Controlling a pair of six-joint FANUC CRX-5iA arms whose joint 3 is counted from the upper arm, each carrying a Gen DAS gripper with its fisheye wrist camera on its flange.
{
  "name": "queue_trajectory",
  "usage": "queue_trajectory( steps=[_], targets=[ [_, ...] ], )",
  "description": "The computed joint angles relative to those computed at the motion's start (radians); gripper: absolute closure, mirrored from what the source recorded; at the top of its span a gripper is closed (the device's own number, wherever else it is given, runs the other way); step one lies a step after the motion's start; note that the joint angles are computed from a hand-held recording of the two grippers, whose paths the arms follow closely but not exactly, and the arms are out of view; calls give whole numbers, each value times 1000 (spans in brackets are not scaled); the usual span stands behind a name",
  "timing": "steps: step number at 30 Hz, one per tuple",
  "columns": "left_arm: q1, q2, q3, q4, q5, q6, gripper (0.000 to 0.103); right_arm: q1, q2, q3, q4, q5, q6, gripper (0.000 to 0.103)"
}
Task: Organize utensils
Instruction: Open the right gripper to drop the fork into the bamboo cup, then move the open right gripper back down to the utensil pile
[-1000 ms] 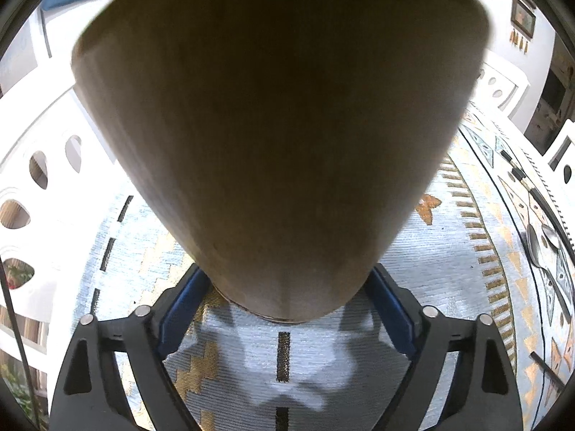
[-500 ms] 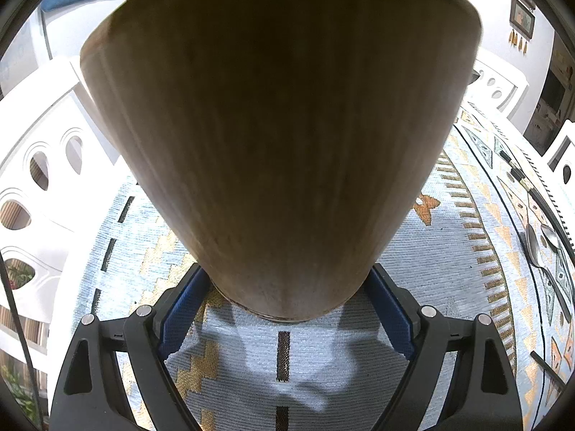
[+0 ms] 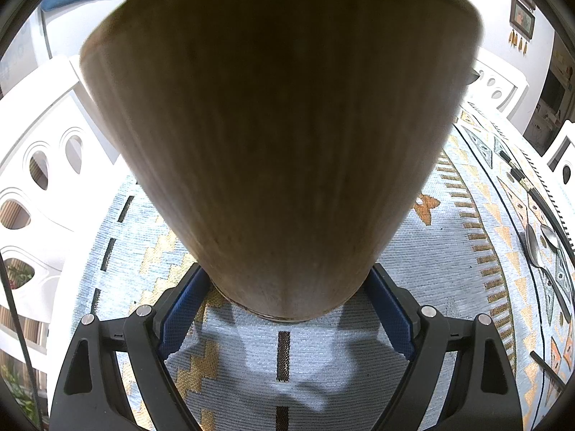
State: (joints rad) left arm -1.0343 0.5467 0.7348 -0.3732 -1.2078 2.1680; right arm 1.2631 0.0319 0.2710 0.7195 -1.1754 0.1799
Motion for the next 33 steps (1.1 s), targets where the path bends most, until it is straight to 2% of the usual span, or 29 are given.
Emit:
queue_trajectory(
  steps=[4,10,14,17,21,25,29,33],
  targets=[
    [-1,2,6,0,-9,-3,16,49,-64,-53,126,-43,-80,98],
    [-2,7,10,-1,-10,-2,16,153,-165,-129,319,-204,-192,94],
    [-2,6,8,-1,-10,-1,16,238,-258,-208,400,-305,-307,87],
    [-2,6,8,-1,-10,-1,16,315,-313,-259,430,-427,-396,79],
    [-3,6,9,-2,-10,-1,16,425,-358,-300,405,-634,-517,78],
    [-5,11,18,-4,-16,-2,15,502,-388,-326,345,-780,-631,78],
    [-5,11,18,-5,-16,-2,15,554,-408,-338,240,-850,-697,78],
    [-8,14,24,-10,-22,-1,15,570,-451,-378,105,-831,-770,78]
  ],
)
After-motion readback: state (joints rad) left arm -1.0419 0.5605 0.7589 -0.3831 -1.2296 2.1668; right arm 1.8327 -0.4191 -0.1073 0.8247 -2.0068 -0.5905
